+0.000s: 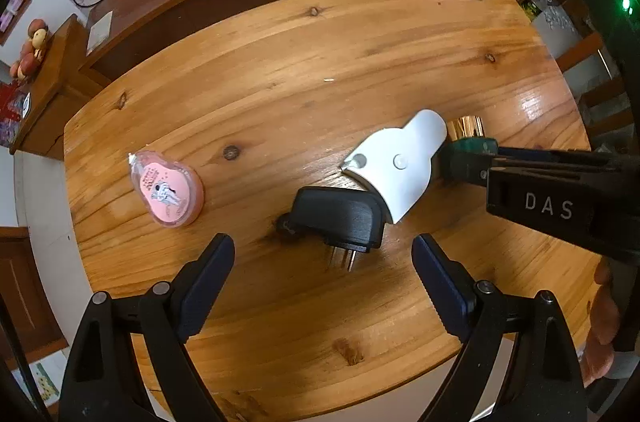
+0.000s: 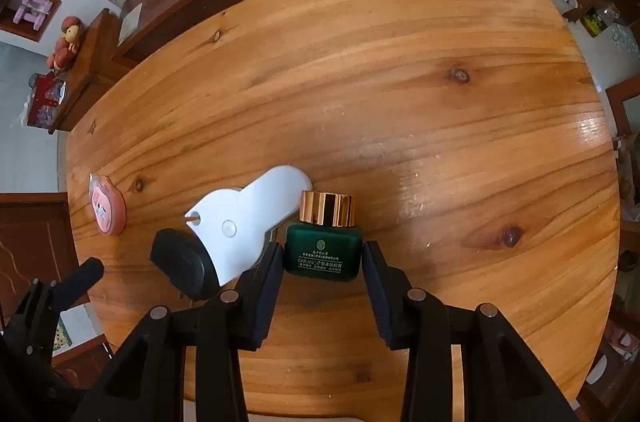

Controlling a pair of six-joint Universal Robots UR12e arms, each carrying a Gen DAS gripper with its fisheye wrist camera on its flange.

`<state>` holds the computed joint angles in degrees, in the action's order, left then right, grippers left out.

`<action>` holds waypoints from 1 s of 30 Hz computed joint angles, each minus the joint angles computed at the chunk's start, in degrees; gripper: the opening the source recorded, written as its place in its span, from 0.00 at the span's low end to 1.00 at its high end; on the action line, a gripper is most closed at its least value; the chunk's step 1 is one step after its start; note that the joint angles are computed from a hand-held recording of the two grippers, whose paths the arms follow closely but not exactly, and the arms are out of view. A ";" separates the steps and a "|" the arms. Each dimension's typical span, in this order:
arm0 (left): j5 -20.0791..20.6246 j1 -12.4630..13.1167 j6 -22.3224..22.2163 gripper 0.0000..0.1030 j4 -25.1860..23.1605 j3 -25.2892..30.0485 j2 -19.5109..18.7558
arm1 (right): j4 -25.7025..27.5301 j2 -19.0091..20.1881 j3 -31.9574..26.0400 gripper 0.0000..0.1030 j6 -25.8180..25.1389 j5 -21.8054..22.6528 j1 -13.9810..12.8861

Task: Organize rigid objects
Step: 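Grasp the black plug with the left gripper while the right gripper grasps the green jar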

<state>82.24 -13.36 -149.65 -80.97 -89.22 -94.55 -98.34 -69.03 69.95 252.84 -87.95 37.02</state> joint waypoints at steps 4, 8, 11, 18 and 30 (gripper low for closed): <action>1.44 -0.91 1.33 0.89 0.77 -0.33 -0.18 | 0.43 -0.14 0.04 0.40 -0.02 -0.26 0.08; 3.50 -1.72 3.14 0.89 1.33 -0.73 -0.42 | -0.16 -0.94 1.15 0.40 0.84 -0.06 -0.03; 5.44 -2.27 3.11 0.89 2.05 -1.13 -0.66 | -0.38 -1.33 1.73 0.40 1.07 -0.01 -0.10; 5.98 -2.57 1.67 0.88 2.31 -1.35 -1.18 | -0.26 -1.50 1.86 0.40 1.10 -0.20 -0.09; 4.69 -2.96 1.11 0.65 0.51 -0.49 -1.75 | -1.40 -1.87 2.63 0.40 1.46 0.44 -0.42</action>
